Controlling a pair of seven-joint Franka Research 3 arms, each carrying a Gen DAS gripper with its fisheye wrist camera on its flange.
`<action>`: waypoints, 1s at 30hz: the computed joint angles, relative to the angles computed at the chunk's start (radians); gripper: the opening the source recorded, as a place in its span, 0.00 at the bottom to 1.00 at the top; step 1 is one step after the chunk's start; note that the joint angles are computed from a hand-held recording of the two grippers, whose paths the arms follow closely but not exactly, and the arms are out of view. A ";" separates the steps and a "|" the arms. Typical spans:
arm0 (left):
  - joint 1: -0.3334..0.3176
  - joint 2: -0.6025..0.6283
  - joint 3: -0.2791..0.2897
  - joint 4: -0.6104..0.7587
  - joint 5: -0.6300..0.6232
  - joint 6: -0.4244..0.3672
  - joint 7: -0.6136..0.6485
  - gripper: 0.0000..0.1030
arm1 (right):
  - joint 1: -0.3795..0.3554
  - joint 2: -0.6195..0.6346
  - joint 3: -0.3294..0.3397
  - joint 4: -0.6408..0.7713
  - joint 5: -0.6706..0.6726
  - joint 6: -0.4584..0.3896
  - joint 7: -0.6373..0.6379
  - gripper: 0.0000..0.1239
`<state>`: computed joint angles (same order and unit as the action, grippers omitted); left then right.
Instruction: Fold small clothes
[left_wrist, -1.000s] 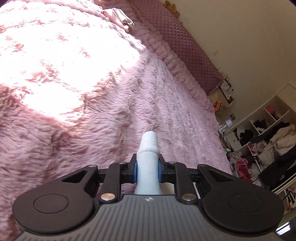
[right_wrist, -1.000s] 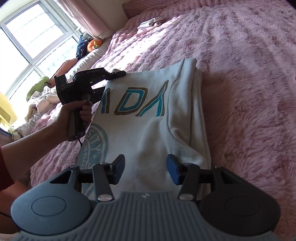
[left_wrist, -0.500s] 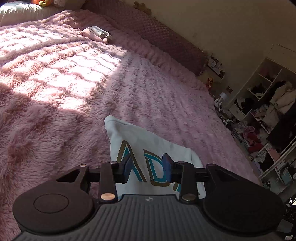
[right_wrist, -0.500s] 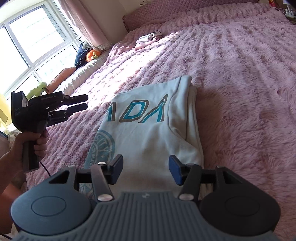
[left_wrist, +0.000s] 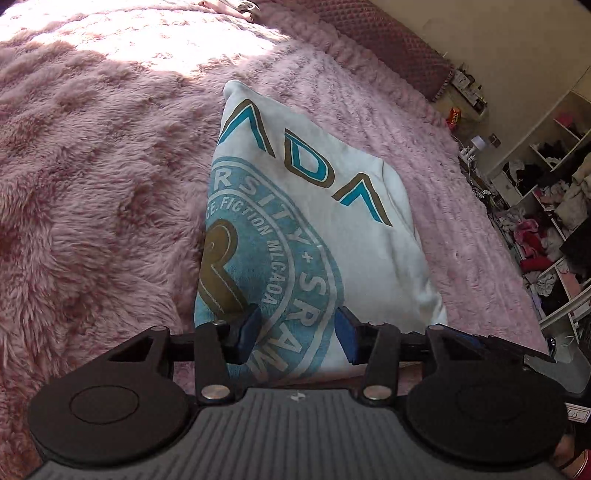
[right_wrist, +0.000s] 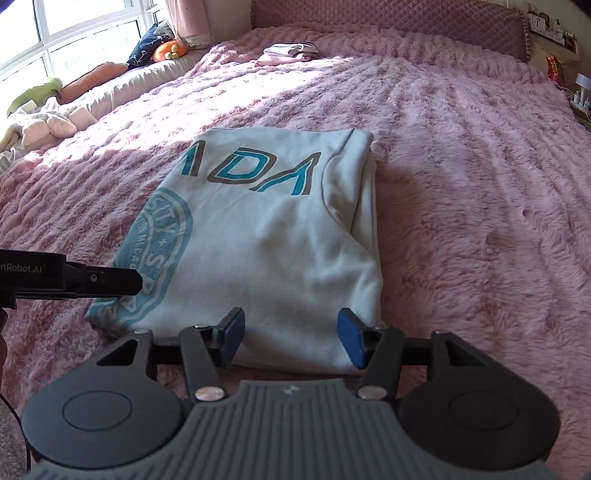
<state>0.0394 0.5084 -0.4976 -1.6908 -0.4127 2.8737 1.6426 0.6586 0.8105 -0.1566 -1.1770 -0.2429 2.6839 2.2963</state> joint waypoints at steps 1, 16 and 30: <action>0.000 0.008 0.001 0.004 -0.004 -0.002 -0.007 0.53 | -0.010 0.010 0.011 0.008 0.011 -0.005 -0.008 0.43; -0.234 -0.232 0.256 -0.061 0.330 -0.089 -0.399 0.79 | 0.110 -0.030 -0.091 0.164 -0.201 -0.314 0.201 0.66; -0.296 -0.377 0.279 -0.106 0.637 -0.275 -0.662 0.84 | 0.166 -0.098 -0.005 0.216 -0.370 -0.563 0.306 0.66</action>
<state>-0.2567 0.1309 -0.2189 -1.7967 0.2247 2.5984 0.9805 0.8246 0.7126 -0.1612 -0.9611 -0.6134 2.1207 2.6028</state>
